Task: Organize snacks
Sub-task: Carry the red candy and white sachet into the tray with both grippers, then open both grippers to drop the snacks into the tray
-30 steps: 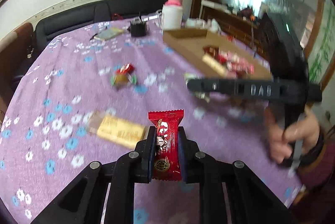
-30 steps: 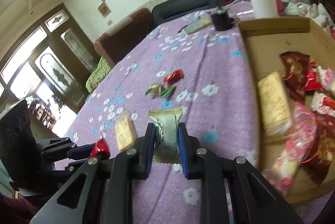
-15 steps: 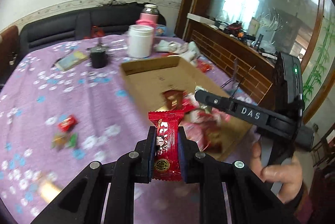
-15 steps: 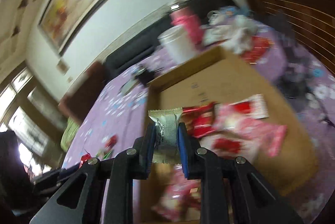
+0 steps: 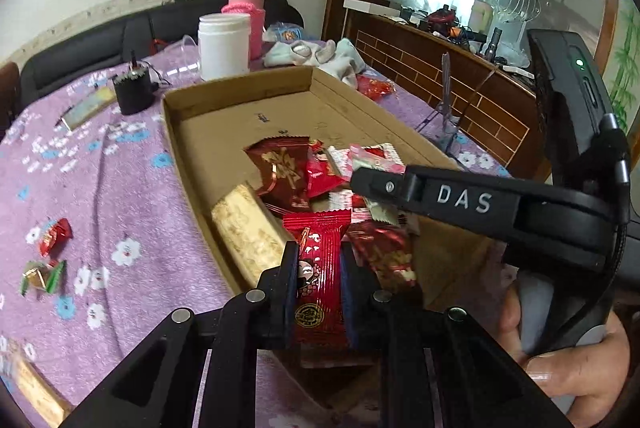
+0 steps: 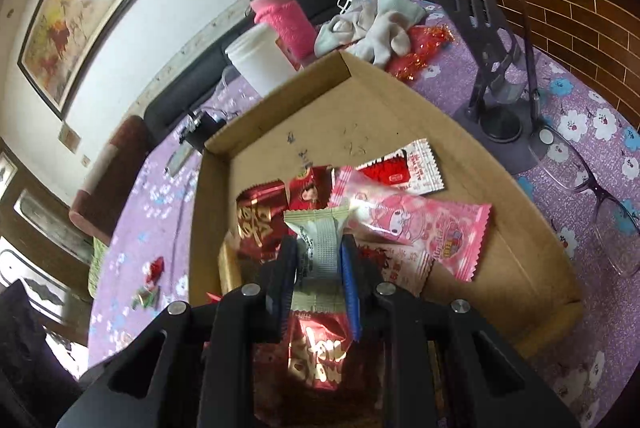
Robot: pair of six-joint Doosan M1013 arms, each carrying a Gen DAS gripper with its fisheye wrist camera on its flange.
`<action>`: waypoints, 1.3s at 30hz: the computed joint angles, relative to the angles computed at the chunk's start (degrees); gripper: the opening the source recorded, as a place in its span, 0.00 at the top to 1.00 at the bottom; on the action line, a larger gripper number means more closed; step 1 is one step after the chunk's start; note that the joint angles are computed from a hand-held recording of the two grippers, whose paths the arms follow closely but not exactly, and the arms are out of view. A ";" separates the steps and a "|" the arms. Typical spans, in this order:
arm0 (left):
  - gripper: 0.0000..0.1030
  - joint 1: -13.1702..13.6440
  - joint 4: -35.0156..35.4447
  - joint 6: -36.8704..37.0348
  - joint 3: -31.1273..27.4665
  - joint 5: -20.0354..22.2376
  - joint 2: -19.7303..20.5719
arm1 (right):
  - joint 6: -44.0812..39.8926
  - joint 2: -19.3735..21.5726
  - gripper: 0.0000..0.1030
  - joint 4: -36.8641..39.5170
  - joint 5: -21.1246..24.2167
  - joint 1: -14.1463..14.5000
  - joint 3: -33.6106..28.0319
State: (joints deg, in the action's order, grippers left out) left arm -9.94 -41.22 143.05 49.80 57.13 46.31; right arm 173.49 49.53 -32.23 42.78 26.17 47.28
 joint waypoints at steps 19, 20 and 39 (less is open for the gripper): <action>0.81 -0.12 0.27 1.20 -0.26 0.64 0.31 | -0.68 1.07 0.79 -1.76 4.59 0.68 -2.23; 0.79 -0.05 0.11 1.05 -0.48 0.93 0.40 | -0.07 0.87 0.79 -1.85 4.14 0.64 -1.82; 0.54 1.10 -4.23 1.17 1.00 -1.55 -0.76 | 9.16 -1.01 0.69 -12.20 4.03 1.76 1.20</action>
